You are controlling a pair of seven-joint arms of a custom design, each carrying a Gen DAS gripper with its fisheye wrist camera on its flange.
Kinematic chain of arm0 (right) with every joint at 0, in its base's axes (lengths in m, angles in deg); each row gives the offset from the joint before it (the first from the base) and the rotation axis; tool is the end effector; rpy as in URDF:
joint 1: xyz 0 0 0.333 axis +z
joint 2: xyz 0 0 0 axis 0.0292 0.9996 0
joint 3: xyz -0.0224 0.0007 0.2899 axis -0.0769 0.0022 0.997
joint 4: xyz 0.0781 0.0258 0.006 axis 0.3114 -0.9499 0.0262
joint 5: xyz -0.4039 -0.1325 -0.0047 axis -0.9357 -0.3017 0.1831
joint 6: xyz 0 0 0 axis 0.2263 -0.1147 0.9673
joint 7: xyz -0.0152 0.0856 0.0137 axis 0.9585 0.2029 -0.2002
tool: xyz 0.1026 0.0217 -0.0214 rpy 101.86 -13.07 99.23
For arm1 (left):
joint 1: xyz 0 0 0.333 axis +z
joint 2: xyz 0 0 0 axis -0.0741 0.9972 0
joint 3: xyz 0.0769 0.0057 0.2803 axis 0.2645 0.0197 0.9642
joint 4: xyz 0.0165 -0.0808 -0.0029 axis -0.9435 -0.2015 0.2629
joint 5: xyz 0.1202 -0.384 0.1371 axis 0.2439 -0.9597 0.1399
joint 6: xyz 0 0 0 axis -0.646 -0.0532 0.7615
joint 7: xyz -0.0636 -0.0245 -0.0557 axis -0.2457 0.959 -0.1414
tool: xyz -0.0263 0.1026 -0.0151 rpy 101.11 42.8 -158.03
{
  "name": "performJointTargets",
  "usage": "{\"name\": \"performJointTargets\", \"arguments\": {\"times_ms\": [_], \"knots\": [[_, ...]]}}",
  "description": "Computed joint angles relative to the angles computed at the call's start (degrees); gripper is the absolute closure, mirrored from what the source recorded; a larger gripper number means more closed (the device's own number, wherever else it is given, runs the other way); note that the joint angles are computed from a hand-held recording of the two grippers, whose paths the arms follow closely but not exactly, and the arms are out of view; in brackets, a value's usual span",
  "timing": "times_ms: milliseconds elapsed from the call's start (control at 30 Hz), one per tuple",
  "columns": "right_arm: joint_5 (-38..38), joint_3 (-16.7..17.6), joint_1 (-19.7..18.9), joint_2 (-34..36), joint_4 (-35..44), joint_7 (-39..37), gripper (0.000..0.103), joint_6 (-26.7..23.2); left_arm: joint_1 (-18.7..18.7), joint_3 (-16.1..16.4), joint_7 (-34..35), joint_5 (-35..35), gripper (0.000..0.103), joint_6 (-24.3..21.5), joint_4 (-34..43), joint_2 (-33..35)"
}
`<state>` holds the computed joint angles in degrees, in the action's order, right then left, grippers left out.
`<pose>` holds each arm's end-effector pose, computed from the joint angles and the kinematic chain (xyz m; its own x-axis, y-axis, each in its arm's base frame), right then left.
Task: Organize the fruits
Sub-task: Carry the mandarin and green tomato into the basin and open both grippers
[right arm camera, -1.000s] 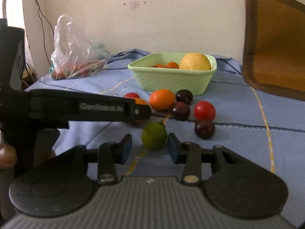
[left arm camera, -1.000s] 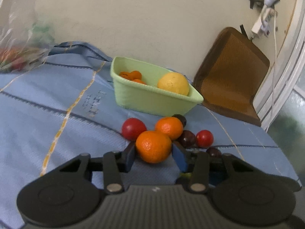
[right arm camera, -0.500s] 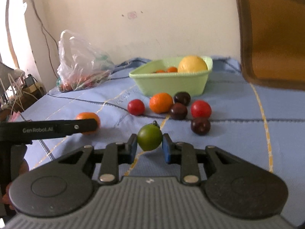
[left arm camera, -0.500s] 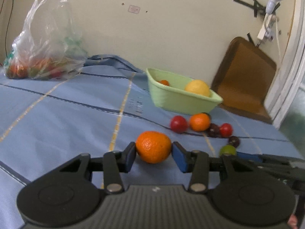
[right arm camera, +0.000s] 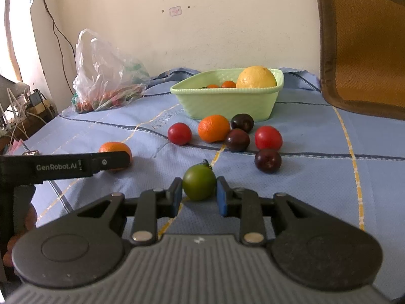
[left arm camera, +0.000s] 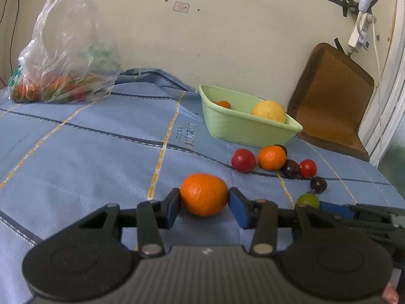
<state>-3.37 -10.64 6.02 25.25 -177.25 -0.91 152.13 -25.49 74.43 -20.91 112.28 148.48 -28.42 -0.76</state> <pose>0.6789 0.1422 0.3494 0.7218 -0.6600 -0.2081 -0.4997 -0.2890 -0.8166 0.5743 -0.3389 0.3698 0.2996 -0.9198 0.2535 -0.4990 -0.3775 -0.7800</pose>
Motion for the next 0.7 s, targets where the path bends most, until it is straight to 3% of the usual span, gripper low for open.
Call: {"name": "performJointTargets", "arguments": {"times_ms": [167, 300, 433, 500, 600, 700], "knots": [[0.6, 0.1, 0.3, -0.7, -0.9, -1.3, 0.072, 1.3, 0.2, 0.2, -0.6, 0.8, 0.061, 1.4, 0.3, 0.2], [2.4, 0.6, 0.1, 0.2, 0.8, -4.3, 0.072, 1.3, 2.6, 1.8, -4.1, 2.8, 0.061, 9.5, 1.8, 1.1], [9.8, 2.1, -0.3, 3.8, 8.6, -10.1, 0.072, 3.4, 3.2, 3.8, -2.5, 6.7, 0.061, 10.8, 10.5, 5.5], [9.2, 2.4, 1.1, 8.0, 15.3, -10.0, 0.072, 6.3, 3.8, 4.6, 0.0, 5.5, 0.061, 13.2, 16.8, 9.7], [-2.3, 0.3, 4.7, 16.7, 27.2, 2.7, 0.072, 8.9, 3.9, 4.5, 11.2, -3.1, 0.061, 11.5, 26.6, 17.1], [-12.9, -3.1, 7.5, 23.3, 36.0, 17.1, 0.072, 7.3, 4.6, 3.0, 20.9, -12.7, 0.061, 8.5, 34.7, 23.7]]}}
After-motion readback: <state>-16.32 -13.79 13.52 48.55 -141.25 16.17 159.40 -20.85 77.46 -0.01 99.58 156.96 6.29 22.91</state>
